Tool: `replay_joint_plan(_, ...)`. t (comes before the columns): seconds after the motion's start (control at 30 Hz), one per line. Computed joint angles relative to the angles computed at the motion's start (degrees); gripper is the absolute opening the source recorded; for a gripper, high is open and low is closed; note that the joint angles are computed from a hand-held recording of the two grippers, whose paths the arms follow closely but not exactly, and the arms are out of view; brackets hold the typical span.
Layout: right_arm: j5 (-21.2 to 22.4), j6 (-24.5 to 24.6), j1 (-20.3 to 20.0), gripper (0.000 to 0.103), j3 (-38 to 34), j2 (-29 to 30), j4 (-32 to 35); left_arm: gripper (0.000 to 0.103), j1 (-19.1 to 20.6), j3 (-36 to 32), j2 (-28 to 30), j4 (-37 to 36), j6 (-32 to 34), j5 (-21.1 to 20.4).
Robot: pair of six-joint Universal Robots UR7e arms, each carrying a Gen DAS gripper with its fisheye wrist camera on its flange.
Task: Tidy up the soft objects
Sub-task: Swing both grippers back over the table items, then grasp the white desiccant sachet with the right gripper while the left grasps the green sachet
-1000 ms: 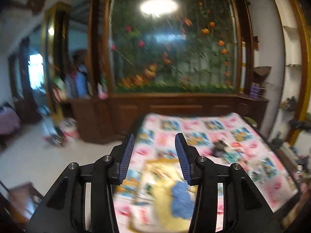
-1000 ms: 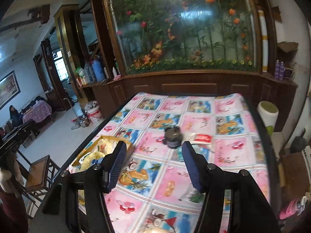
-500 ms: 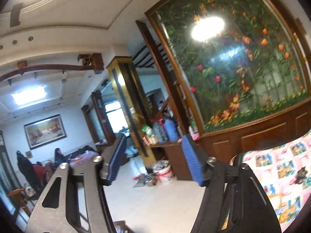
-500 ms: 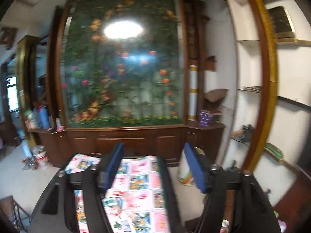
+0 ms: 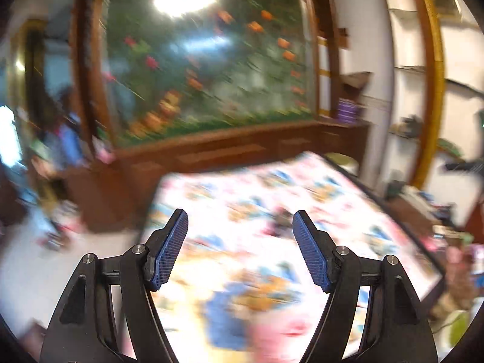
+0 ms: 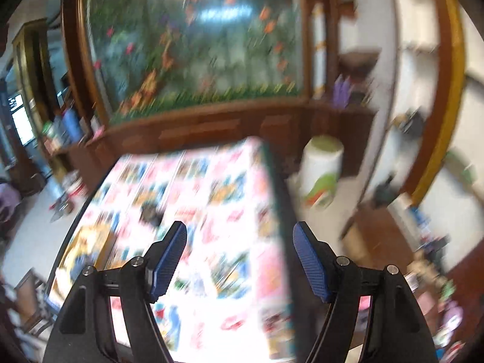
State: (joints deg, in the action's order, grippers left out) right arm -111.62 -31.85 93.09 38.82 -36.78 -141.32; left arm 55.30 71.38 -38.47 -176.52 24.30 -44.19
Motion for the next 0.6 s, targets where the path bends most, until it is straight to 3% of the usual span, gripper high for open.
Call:
replay_joint_plan(0.1, 4.03, -0.48, -2.50, 0.073, -0.38, 3.07, 4.97, 0.072, 2.34, -4.38, 4.59, 10.00, -8.21, -6.59)
replay_joint_plan(0.17, 4.02, -2.52, -3.27, 0.073, -0.27, 5.65, 4.66, 0.072, 4.01, -9.84, 8.66, 16.87, -12.97, -9.26)
replay_joint_plan(0.3, 5.63, -1.49, -4.62, 0.072, -5.61, 11.60, 12.09, 0.072, 6.16, -19.67, 15.86, 27.00, -20.44, -11.75)
replay_joint_plan(0.43, 3.38, -1.42, -5.07, 0.064, -11.30, 17.06, 14.77, 0.072, 6.95, -20.25, 17.46, 27.28, -24.30, -12.14)
replay_joint_plan(0.47, 1.73, -1.42, -4.97, 0.061, -12.82, 18.42, 14.65, 0.072, 7.35, -19.03, 17.18, 26.08, -25.17, -12.62)
replay_joint_plan(0.53, 0.05, -0.47, -5.30, 0.042, -17.13, 21.73, 16.40, 0.072, 8.24, -16.07, 15.69, 23.91, -26.52, -13.82)
replay_joint_plan(0.6, 0.96, 0.31, -5.58, 0.039, -16.29, 21.76, 16.68, 0.072, 8.88, -12.54, 13.97, 21.64, -26.17, -14.12)
